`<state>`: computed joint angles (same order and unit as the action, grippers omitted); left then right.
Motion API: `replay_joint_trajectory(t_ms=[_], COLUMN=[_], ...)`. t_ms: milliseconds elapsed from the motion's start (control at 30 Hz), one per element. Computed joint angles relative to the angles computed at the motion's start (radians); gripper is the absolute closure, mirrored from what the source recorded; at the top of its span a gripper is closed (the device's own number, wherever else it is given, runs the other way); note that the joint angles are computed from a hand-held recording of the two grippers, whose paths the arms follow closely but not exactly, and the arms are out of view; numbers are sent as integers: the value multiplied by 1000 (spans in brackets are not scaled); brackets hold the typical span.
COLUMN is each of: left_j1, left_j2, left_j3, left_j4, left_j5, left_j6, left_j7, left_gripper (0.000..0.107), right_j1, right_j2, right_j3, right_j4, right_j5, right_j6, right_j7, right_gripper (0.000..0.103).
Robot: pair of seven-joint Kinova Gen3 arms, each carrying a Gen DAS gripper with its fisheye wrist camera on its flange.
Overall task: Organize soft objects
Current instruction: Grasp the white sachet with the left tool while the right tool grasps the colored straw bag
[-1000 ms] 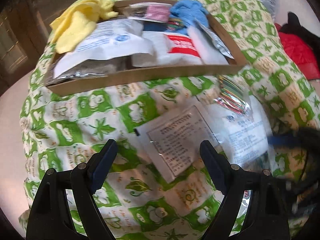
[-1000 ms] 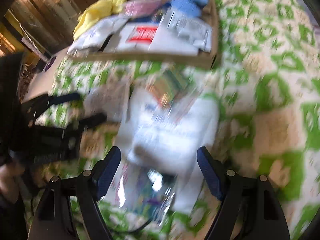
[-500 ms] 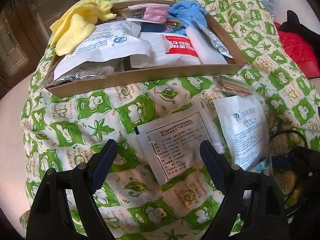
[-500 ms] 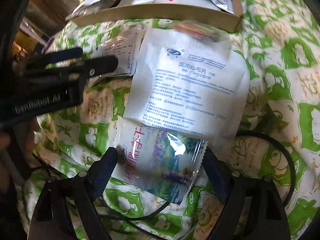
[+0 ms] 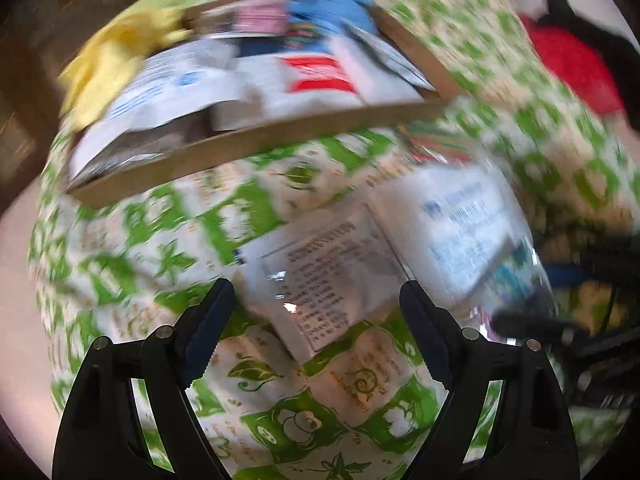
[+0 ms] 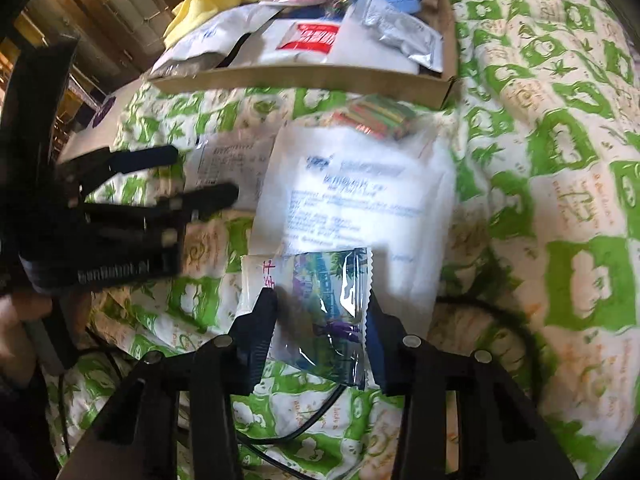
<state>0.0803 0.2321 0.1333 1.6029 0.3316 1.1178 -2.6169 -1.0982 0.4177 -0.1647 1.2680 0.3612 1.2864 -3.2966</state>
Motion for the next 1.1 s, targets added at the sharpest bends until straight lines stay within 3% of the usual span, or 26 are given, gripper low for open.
replay_joint_trajectory(t_ms=[100,300,400,467,567,700,800,900,967,1100], left_j1=[18,58,98,92,85,88,75,65,70,60], left_j2=[14,97,107,138,188,175,142,96,69,23], left_j3=[31,37,38,54,52,50,45,32,20,1], left_j4=[-12,-100,-91,-122,-182,-152,-107,-63,-44,-13], left_j5=[-73,-75,-88,-83,-55,-49,-40,-43,-58,-80], left_j6=[-7,35,-11,12,65,19,-2,-11,-12,-5], left_j7=[-100,-104,-128,-117,-79,-58,-50,-20,26,92], left_gripper=[22,20,11,6,5,6,14,30,42,45], right_j1=[5,53,80,95,106,118,114,104,88,114], right_j2=[-28,-121,-138,-133,-144,-146,-145,-146,-154,-161], right_j3=[-3,-24,-39,-44,-45,-49,-45,-46,-33,-35], right_j4=[52,212,238,245,270,269,271,274,261,218], right_j5=[-2,2,2,1,3,6,20,61,76,86], right_j6=[-53,-198,-217,-232,-261,-250,-260,-277,-231,-145], right_j7=[-27,-94,-83,-77,-88,-71,-83,-152,-171,-138], right_gripper=[61,60,60,59,57,56,56,55,48,43])
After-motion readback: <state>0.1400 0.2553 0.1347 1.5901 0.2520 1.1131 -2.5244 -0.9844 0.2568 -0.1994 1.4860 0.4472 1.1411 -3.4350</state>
